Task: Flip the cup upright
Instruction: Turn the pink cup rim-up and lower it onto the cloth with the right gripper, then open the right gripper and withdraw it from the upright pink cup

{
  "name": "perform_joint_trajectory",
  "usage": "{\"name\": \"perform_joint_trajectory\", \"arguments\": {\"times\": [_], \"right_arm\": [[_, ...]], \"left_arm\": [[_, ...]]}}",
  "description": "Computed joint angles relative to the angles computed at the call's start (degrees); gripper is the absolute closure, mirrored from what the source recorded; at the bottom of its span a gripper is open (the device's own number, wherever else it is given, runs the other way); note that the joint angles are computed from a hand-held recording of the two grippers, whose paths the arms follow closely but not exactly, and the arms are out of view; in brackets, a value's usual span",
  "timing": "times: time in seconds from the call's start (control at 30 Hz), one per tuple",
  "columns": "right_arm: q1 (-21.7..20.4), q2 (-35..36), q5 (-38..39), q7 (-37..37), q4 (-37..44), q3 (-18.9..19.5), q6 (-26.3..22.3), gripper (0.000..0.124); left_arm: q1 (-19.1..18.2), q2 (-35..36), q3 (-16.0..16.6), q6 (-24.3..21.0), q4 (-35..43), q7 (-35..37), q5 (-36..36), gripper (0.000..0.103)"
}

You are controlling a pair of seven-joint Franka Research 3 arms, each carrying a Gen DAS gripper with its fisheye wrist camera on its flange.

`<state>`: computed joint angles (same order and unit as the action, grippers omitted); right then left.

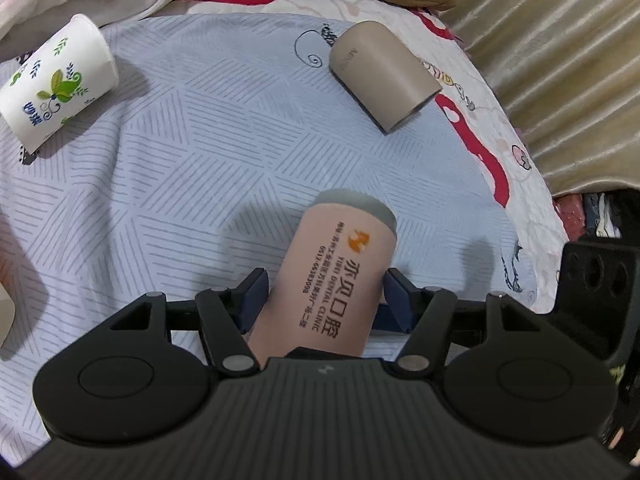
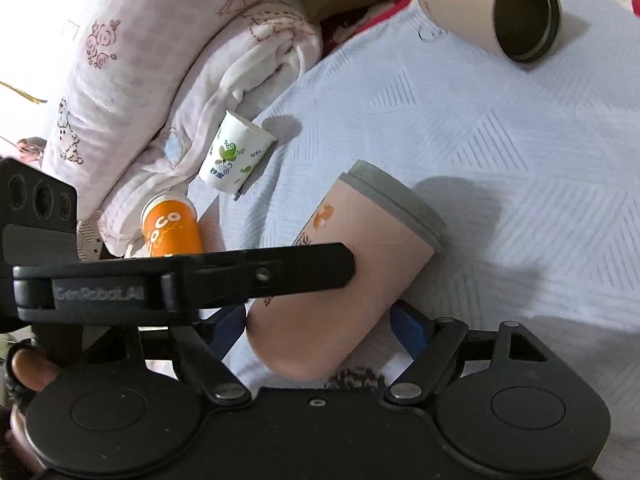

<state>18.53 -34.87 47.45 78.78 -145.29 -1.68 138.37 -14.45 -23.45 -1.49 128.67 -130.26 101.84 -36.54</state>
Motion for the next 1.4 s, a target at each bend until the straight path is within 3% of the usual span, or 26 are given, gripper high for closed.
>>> {"name": "perform_joint_trajectory", "arguments": {"times": [0.33, 0.43, 0.67, 0.8, 0.87, 1.0, 1.13, 1.2, 1.4], "right_arm": [[1.0, -3.8, -9.7, -6.8, -2.2, 4.5, 6.8, 0.049], [2.2, -5.5, -13.3, -9.7, -3.7, 5.3, 10.6, 0.053], [5.1, -7.5, -19.2, -15.2, -6.3, 5.8, 15.4, 0.053], [7.3, -8.7, -21.9, -20.5, -9.0, 5.8, 22.5, 0.053], [9.0, -9.1, -22.8, -23.5, -10.6, 4.9, 27.3, 0.053], [14.6, -7.4, -25.7, -31.6, -14.2, 1.2, 42.0, 0.054], [19.2, -3.7, -27.9, -32.5, -14.6, -3.2, 50.1, 0.054], [20.8, -1.9, -28.8, -31.1, -14.0, -5.1, 51.0, 0.054], [27.0, -0.1, -27.2, -28.7, -10.5, -12.1, 46.1, 0.055]], "left_arm": [[-1.7, -7.0, -0.1, 2.4, -5.3, 2.7, 3.5, 0.043], [-3.0, -10.7, 1.1, 6.0, -9.5, 3.5, 1.7, 0.043], [-6.3, -18.3, 1.4, 15.1, -17.0, 3.0, 5.2, 0.044], [-9.1, -20.8, 2.3, 21.2, -19.6, 3.5, 8.2, 0.044], [-10.4, -21.2, 2.7, 24.8, -20.4, 3.3, 9.4, 0.044], [-12.9, -21.3, 4.1, 31.7, -22.2, 2.4, 11.2, 0.044], [-10.7, -20.1, 1.3, 35.8, -23.4, -1.0, 16.6, 0.044], [-10.3, -19.6, 1.1, 36.5, -23.9, -2.3, 18.7, 0.044], [-13.5, -19.0, 5.5, 37.5, -24.7, -4.7, 21.3, 0.044]]}}
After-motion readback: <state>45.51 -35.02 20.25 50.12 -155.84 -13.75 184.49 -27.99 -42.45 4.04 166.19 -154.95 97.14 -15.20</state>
